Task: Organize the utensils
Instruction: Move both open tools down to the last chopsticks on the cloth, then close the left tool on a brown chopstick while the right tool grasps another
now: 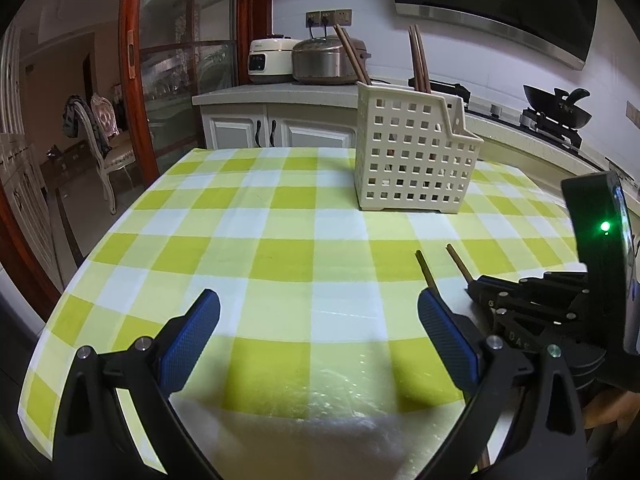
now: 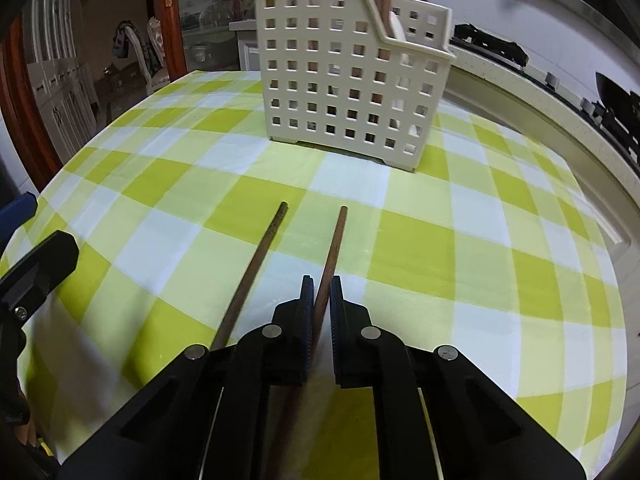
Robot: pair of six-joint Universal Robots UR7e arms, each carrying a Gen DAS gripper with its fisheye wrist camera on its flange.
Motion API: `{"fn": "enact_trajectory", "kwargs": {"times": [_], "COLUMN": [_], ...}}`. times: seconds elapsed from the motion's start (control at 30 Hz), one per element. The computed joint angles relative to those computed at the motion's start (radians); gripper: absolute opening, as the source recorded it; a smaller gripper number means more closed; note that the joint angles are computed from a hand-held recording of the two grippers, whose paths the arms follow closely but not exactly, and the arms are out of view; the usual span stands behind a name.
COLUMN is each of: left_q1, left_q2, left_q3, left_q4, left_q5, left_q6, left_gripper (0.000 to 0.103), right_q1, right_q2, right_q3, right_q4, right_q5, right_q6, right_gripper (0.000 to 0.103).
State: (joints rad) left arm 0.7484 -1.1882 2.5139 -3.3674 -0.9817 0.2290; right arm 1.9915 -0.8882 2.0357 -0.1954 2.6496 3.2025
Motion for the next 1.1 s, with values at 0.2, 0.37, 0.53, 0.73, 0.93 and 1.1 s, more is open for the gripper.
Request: {"fn": "enact_trajectory", "kwargs": {"times": [0.2,0.37,0.53,0.73,0.93,1.1], "left_q1": [-0.018,-0.034,-0.042,-0.062,-0.079,-0.085], "left_q2": [0.022,0.078,0.146,0.211,0.24,0.242], "left_q3": [-0.027,-0.068,-0.109,-0.126,-0.125,-0.122], "left_q4": [0.108,0.183,0.243,0.256,0.232,0.229], "left_q5": [-0.016,-0.043,-0.067,-0.047,-0.026,-0.028], "left_q6": [-0.031,-0.059,-0.098,-0.121,-0.123,-0.112], "left_gripper": [0.096,0.08,0.053,0.039,0.029,0.015], "right_q1": [-0.007,-0.006,-0.005,-0.013,-0.027,-0.029], "right_q2": [-0.078,-0.149,-0.204,-0.266,-0.288,-0.299], "right_q3": [0.084,0.155,0.208,0.264,0.293,0.308], "right_q4": [-0.058,-0.109,-0.14,-0.183,-0.209,-0.221], "right_q5": [-0.009,-0.024,-0.046,-0.082,-0.116,-0.121], "right_q6": [0.004,-0.004,-0.013,-0.03,-0.039,-0.038], "right_gripper": [0.006,0.006,0.006,0.006,0.006,0.006]}}
